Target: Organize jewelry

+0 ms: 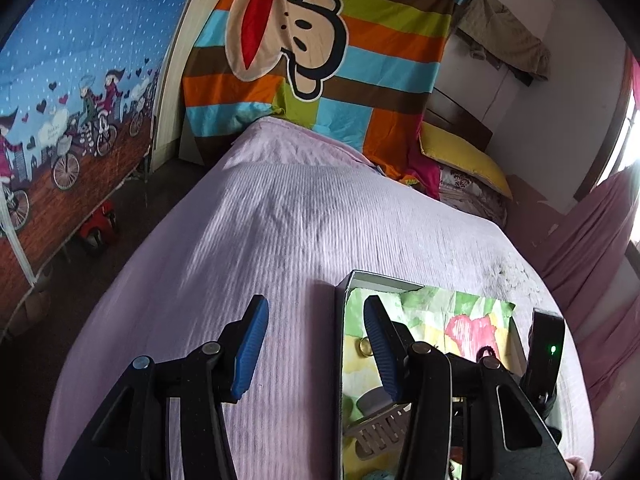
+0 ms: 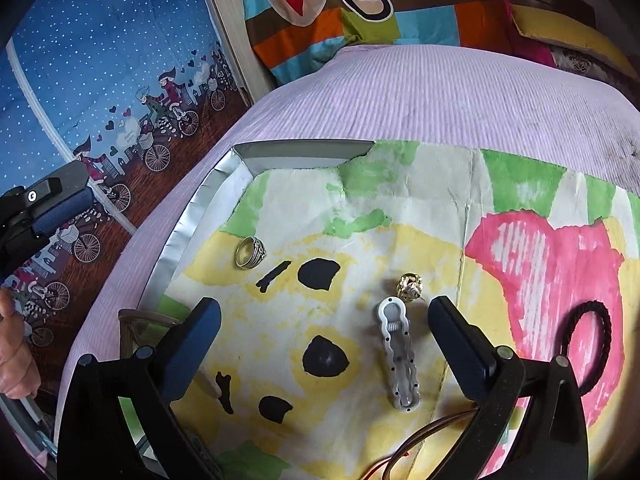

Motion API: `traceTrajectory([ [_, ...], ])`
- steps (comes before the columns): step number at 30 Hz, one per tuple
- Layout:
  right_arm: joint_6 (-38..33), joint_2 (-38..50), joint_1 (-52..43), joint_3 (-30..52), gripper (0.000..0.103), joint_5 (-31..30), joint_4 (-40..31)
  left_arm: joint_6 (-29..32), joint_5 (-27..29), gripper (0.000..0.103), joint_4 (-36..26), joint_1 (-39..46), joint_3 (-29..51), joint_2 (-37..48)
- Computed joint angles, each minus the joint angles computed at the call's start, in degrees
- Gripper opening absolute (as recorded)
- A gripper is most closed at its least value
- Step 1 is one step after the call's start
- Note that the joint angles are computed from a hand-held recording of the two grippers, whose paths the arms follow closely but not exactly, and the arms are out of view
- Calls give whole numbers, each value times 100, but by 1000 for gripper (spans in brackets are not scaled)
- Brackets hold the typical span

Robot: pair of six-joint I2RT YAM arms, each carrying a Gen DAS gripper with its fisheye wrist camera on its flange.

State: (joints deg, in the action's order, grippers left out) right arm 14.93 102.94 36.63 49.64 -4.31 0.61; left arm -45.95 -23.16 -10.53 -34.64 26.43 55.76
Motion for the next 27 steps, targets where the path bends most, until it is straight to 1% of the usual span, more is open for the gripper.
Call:
traceTrajectory([
  [4,11,-267,-59,-187,102,-51,-41,-130,-386,47,-219,-409,-7,-95],
  [6,1,-682,-44,-424,102,28,-113,-269,-527,47,-286,-603,-25,-81],
  [9,-90,-1395,74,-790,102,364,-191,-581,-703,47,-372,-938,-106,-108],
  [13,-28,-2230,127,-1308,102,704,-173,-1121,-1328,48,-747,-1770,-122,-43],
  [14,-36,-2387,72,-1408,102,663,-157,-1216,-1455,54,-828,-1929,-118,-39],
  [16,-4,-2680,24,-1601,102,659,-173,-1629,-1949,61,-1097,-2487,-90,10],
  [19,49,-3378,-92,-2136,102,543,39,-2153,-2427,64,-1407,-3122,-50,83],
  [21,90,-3863,-93,-2487,102,594,161,-2461,-2697,68,-1591,-3478,37,233],
  [22,99,-4182,-103,-2694,102,618,219,-2553,-2794,73,-1634,-3590,70,303],
  [23,121,-4373,-74,-2812,102,684,251,-2657,-2910,77,-1724,-3712,105,349],
  [24,115,-4673,-79,-2980,102,747,285,-2892,-3116,78,-1911,-3931,215,504],
  [27,101,-5265,-12,-3238,102,956,241,-3304,-3414,82,-2203,-4313,378,793],
])
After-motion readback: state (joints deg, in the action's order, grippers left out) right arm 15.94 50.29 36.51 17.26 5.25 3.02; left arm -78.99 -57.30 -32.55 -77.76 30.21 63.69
